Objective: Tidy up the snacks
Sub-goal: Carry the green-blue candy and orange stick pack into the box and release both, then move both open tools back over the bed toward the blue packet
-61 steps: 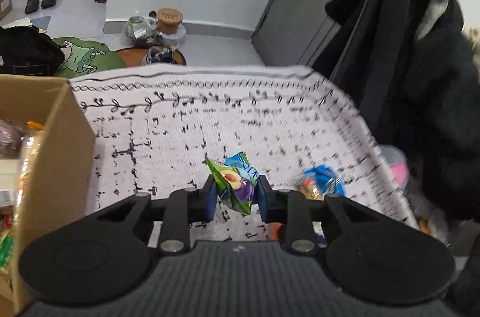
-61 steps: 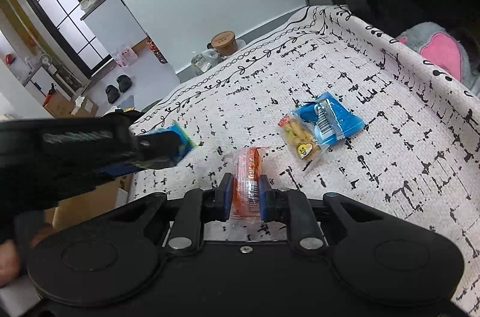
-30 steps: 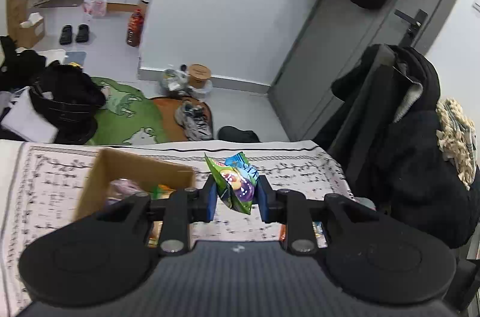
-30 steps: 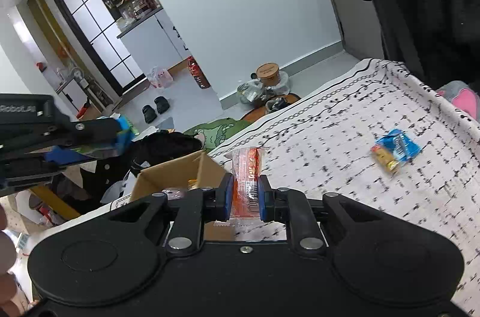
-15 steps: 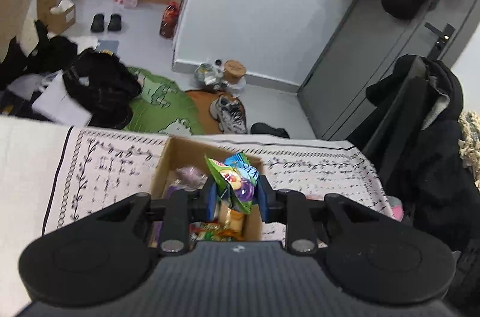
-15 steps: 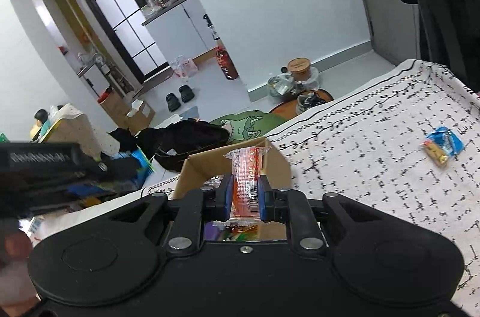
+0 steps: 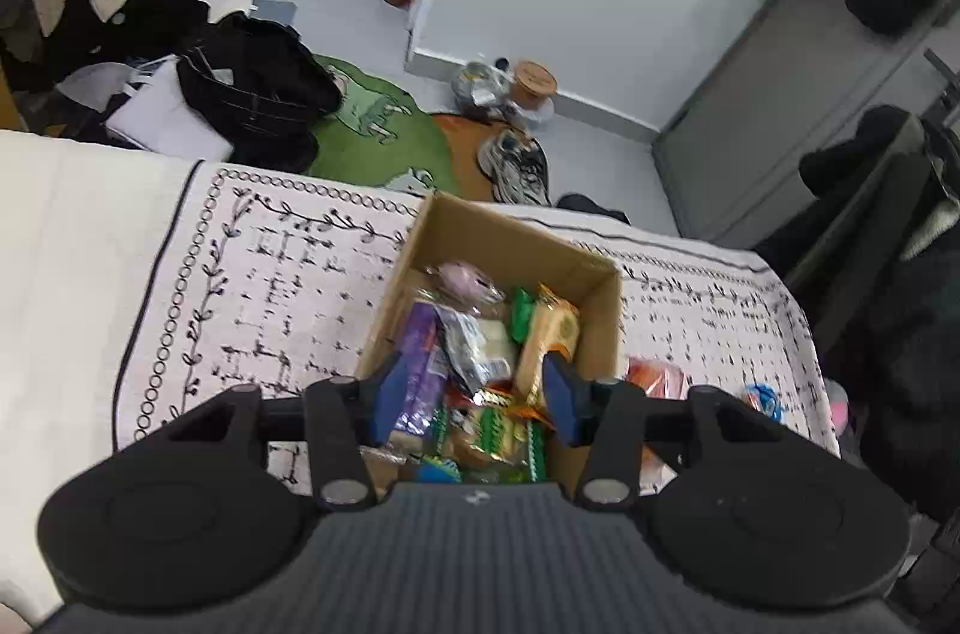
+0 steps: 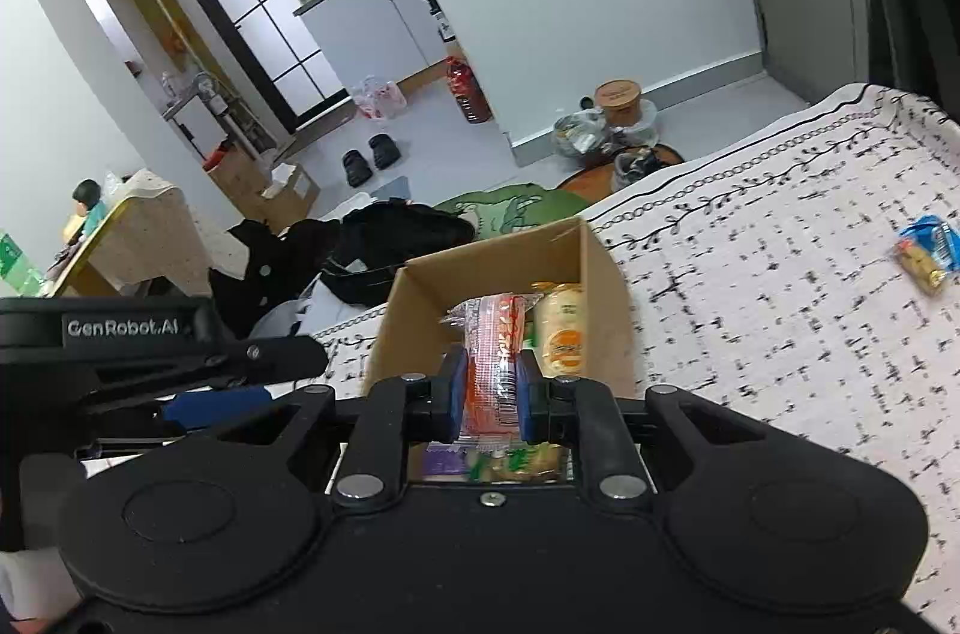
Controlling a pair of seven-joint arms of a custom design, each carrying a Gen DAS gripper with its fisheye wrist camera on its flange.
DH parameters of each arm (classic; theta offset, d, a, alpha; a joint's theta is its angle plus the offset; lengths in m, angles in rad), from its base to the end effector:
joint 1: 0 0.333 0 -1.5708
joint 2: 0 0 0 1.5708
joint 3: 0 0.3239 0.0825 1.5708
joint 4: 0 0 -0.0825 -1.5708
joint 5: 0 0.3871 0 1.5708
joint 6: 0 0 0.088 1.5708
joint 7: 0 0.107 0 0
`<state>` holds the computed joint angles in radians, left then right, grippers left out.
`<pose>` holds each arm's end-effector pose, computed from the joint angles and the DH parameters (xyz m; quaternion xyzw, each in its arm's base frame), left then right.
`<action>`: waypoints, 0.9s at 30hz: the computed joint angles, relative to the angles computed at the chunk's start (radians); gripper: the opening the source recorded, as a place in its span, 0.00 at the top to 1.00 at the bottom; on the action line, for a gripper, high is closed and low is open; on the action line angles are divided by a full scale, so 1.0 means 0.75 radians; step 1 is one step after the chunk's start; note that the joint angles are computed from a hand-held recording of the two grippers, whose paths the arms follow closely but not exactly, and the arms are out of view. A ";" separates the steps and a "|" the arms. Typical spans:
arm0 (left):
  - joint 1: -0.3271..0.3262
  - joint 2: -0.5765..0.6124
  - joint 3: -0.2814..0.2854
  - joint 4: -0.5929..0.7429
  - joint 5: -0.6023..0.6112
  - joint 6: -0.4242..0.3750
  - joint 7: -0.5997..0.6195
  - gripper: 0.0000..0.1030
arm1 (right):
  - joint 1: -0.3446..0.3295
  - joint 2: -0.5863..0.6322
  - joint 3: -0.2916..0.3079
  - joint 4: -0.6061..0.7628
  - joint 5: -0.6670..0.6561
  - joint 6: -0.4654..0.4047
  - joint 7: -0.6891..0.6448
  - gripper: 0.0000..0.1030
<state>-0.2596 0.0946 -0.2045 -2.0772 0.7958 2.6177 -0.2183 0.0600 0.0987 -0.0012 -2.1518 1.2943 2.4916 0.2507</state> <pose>0.5305 -0.2809 0.4341 -0.8601 0.3901 -0.2807 0.1709 0.5748 0.0287 0.3822 -0.7470 0.5065 -0.0301 0.4297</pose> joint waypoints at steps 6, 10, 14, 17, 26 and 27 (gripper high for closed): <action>0.008 -0.007 0.004 -0.013 0.001 -0.006 -0.014 0.40 | -0.007 0.000 -0.003 -0.003 0.037 -0.094 -0.030 0.62; -0.001 0.010 -0.001 0.003 0.002 -0.056 0.003 0.35 | -0.016 0.014 -0.014 0.008 0.006 -0.052 0.003 0.48; -0.007 0.033 -0.001 0.019 -0.005 -0.053 0.005 0.32 | -0.034 0.014 -0.024 0.009 -0.023 0.003 -0.010 0.38; -0.021 0.056 0.001 0.043 0.028 -0.052 0.002 0.28 | -0.052 0.016 -0.031 0.014 0.002 0.058 -0.067 0.24; -0.105 0.135 0.014 0.161 0.239 -0.143 -0.155 0.22 | -0.110 0.079 -0.041 0.113 0.006 0.156 -0.071 0.05; -0.113 0.143 0.018 0.172 0.267 -0.144 -0.180 0.22 | -0.116 0.087 -0.041 0.126 0.008 0.175 -0.069 0.01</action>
